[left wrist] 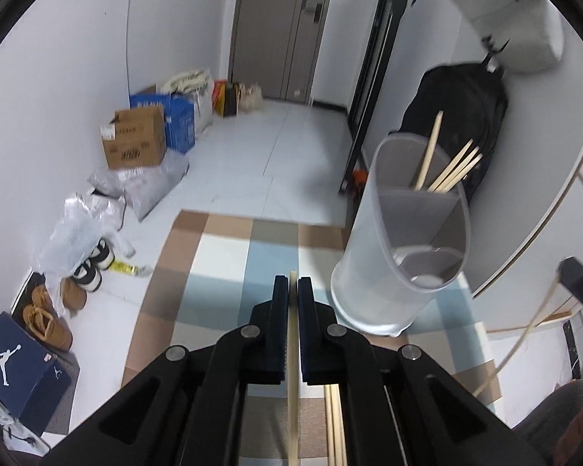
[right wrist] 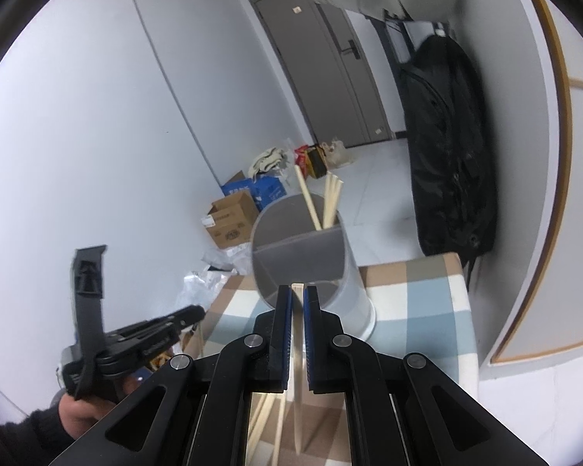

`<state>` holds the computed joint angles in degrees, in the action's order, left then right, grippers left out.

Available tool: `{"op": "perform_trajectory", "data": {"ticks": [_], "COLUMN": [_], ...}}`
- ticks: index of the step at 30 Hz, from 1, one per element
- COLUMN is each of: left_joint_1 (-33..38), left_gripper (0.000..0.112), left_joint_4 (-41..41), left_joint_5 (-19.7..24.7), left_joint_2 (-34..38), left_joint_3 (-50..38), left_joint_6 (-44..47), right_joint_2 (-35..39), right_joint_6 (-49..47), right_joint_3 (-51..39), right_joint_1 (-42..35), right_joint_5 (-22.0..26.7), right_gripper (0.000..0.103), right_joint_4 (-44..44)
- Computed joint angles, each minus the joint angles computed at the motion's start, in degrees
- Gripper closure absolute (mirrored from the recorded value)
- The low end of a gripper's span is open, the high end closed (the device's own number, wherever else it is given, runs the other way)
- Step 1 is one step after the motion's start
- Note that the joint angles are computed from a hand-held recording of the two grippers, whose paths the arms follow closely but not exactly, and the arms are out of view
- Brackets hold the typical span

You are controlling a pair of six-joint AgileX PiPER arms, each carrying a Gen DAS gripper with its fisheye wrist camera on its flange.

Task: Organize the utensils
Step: 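Carry both chopsticks over the utensil holder and lower them inside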

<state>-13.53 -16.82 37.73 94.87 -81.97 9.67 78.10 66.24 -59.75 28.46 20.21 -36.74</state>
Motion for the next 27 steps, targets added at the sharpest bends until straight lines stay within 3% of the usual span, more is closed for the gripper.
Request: {"op": "perform_trajectory", "data": {"ticks": [4, 12, 20, 27], "left_joint_1": [1.4, 2.0, 1.7, 1.7], "left_gripper": [0.111, 0.111, 0.111, 0.112], "left_joint_4": [-4.1, -5.4, -4.2, -5.5], "left_joint_5": [-0.5, 1.6, 6.7, 11.2], "left_joint_2": [-0.3, -1.6, -0.2, 1.6], "left_joint_3": [-0.4, -3.0, -10.6, -18.0], "left_joint_6": [5.4, 7.6, 7.2, 7.9], "right_joint_2": [0.1, 0.4, 2.0, 4.9], "right_joint_6": [2.8, 4.5, -2.8, -14.1], "right_joint_3": [-1.2, -4.3, -11.9, -20.7], "right_joint_1": [2.4, 4.3, 3.7, -0.2], "right_joint_5": [2.0, 4.6, 6.7, 8.1], "right_gripper": [0.098, 0.098, 0.098, 0.098], "right_joint_4": [-3.6, -5.8, -2.3, 6.3]}}
